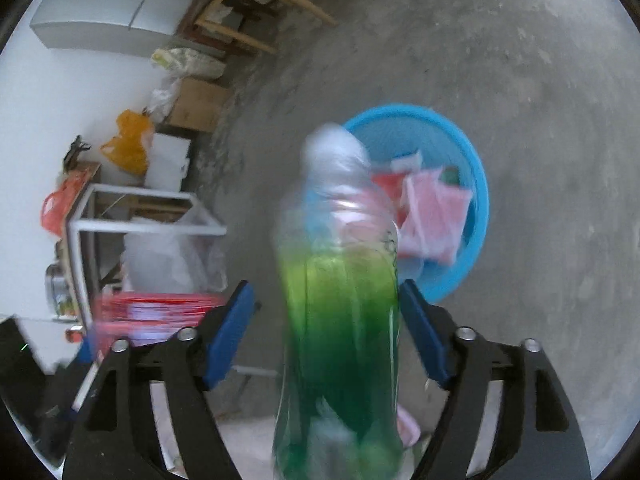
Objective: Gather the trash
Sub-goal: 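Carry the can and green bottle to the wastebasket and release both, then turn both tools back toward the table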
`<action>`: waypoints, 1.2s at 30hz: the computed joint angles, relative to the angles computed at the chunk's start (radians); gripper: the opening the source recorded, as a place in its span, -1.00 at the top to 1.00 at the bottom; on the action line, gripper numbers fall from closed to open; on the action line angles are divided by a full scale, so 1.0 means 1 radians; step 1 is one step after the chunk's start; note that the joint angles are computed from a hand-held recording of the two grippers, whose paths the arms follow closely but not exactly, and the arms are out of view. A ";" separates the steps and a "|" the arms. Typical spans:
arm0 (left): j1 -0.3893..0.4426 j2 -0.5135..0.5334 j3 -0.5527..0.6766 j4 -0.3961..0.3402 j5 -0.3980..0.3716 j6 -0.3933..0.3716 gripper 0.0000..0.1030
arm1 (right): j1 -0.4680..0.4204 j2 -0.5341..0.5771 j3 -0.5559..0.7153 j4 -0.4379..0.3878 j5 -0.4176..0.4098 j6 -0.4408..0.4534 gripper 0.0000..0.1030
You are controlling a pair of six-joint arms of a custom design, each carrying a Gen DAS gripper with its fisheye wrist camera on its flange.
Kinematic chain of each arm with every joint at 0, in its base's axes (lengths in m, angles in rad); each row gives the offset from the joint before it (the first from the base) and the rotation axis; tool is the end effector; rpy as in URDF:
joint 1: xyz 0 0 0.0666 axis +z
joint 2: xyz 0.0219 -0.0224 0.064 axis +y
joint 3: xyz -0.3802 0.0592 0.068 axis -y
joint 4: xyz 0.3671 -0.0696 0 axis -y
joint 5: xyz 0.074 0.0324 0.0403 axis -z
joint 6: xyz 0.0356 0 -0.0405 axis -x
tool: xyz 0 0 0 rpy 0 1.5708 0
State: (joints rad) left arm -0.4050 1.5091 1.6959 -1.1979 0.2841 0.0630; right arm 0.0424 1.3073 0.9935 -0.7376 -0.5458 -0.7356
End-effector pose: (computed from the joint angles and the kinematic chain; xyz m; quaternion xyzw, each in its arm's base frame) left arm 0.4410 -0.2004 0.4907 0.2004 0.9309 -0.1958 0.2344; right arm 0.3882 0.0346 0.3113 0.2511 0.8989 0.3348 0.1300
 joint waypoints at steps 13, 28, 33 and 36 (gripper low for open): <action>0.105 -0.155 -0.106 0.002 0.093 0.004 -0.65 | 0.082 -0.069 -0.049 -0.053 0.212 0.025 -0.37; 0.431 -0.521 -0.200 -0.117 0.213 -0.148 -0.65 | 0.174 -0.338 -0.063 -0.072 0.311 -0.026 -0.44; 0.752 -0.648 -0.250 -0.234 0.262 -0.349 -0.70 | 0.357 -0.299 0.057 -0.143 0.417 0.034 -0.58; 0.997 -0.687 -0.276 -0.318 0.326 -0.472 -0.70 | 0.452 -0.245 0.139 -0.156 0.437 0.084 -0.58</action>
